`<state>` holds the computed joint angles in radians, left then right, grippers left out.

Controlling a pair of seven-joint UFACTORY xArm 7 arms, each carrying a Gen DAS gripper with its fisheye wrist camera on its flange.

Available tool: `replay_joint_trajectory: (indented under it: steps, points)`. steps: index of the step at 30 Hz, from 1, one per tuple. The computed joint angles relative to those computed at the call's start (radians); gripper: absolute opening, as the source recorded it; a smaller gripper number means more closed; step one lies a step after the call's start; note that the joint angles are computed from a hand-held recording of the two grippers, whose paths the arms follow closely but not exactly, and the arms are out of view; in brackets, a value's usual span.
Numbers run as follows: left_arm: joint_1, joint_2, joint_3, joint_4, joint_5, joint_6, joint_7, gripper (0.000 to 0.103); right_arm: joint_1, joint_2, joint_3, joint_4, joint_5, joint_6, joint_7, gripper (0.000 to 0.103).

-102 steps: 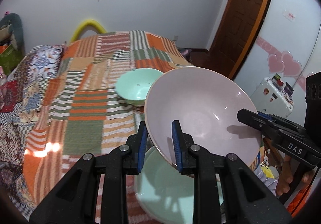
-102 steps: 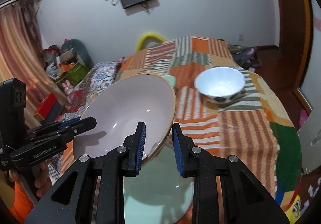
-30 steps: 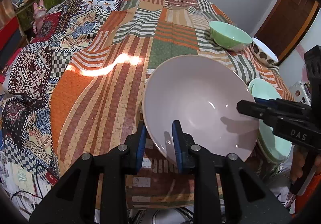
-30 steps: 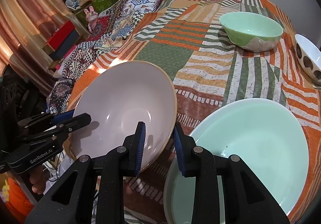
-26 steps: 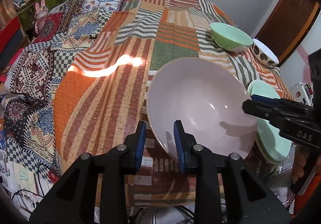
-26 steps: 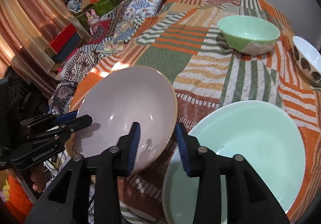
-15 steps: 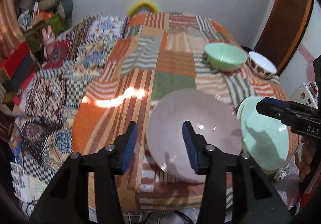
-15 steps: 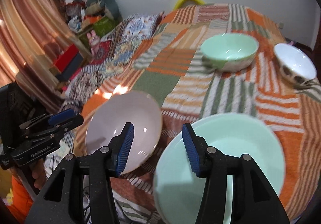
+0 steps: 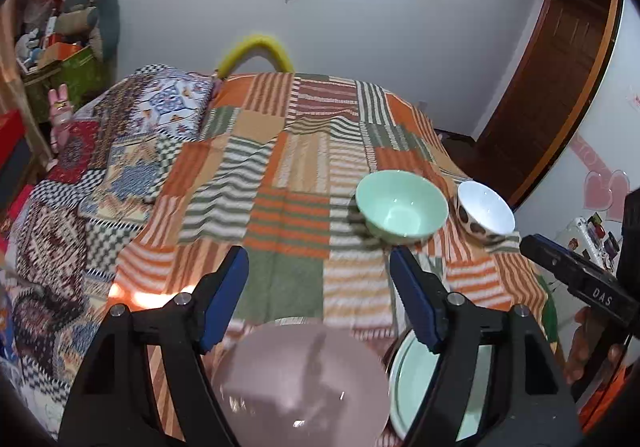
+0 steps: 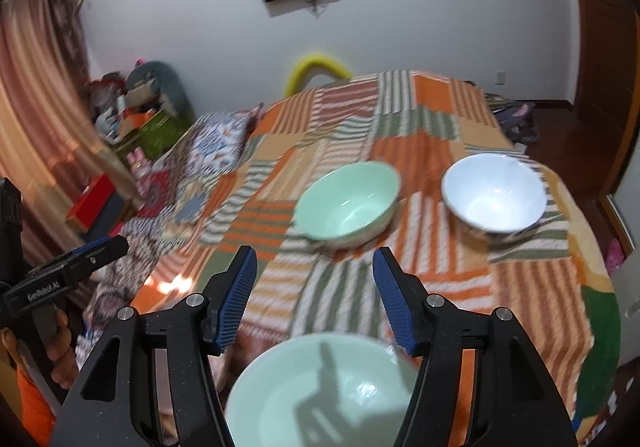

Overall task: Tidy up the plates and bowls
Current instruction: 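Lower the pale pink bowl onto the bedspread and open both grippers, then reach both grippers to the mint green bowl rim and close them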

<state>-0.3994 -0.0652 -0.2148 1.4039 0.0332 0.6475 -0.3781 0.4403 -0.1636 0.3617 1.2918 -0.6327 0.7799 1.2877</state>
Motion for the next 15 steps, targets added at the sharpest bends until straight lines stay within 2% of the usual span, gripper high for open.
replay_joint_trajectory:
  steps: [5, 15]
  points:
    - [-0.029, 0.206, 0.0, 0.243, 0.027, 0.101, 0.007, 0.073, -0.027, 0.016, -0.031, 0.004, 0.009, -0.013, -0.018, 0.061]
    - [-0.128, 0.576, 0.054, 0.684, 0.035, 0.271, 0.067, 0.073, -0.045, 0.098, -0.093, 0.034, 0.065, -0.043, -0.091, 0.061]
